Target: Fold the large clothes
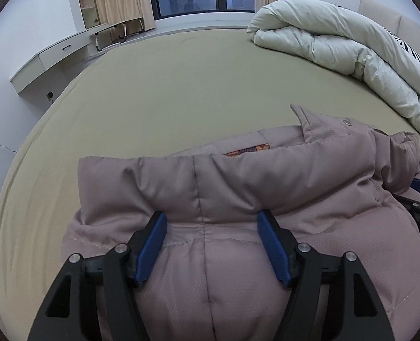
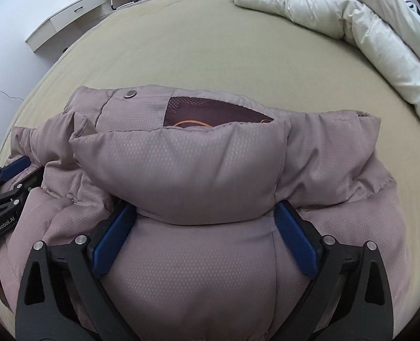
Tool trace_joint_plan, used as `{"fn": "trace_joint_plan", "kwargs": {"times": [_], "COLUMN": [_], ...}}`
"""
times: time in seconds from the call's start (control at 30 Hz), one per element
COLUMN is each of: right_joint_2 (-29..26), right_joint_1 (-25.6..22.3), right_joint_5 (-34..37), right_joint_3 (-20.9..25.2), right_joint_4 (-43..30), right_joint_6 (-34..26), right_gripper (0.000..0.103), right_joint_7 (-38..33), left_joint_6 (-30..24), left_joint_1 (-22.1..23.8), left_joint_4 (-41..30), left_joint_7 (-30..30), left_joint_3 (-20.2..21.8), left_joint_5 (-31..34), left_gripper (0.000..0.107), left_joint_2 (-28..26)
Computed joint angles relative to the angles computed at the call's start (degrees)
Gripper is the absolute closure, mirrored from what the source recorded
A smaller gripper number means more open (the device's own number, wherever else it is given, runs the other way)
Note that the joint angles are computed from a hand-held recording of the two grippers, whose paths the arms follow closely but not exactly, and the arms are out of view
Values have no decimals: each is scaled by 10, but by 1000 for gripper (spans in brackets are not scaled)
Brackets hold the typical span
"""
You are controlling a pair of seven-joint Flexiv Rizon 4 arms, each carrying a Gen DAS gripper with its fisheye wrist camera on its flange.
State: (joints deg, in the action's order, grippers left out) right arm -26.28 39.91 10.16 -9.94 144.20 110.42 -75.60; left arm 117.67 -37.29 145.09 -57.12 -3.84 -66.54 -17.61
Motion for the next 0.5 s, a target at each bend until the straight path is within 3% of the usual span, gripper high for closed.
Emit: {"fn": "trace_joint_plan", "kwargs": {"times": [0.1, 0.27, 0.37, 0.4, 0.43, 0.5], "right_joint_2": [-21, -29, -20, -3, 20, 76], "right_joint_1": [-44, -20, -27, -22, 0, 18], "right_joint_5": [-16, -4, -13, -30, -11, -19], "right_joint_3": [33, 27, 31, 22, 13, -9], "right_joint_4": [-13, -21, -24, -13, -6, 15], "right_joint_6": [17, 14, -2, -12, -31, -53], "right_gripper": [3, 2, 2, 6, 17, 30], "right_joint_7": [0, 9, 13, 28, 19, 23], "left_joint_6": [1, 2, -21, -41, -60, -65], "left_joint_1": [22, 21, 41, 63, 72, 62], "left_joint_4": [0, -10, 1, 12, 21, 40], "left_joint_7": [-38, -66, -95, -116, -126, -144], "left_joint_3": [2, 19, 23, 20, 22, 35], "left_joint_5": [50, 84, 129, 165, 182, 189], "left_gripper": [35, 35, 36, 36, 36, 45], "left_joint_2": [-13, -32, -13, 6, 25, 64]}}
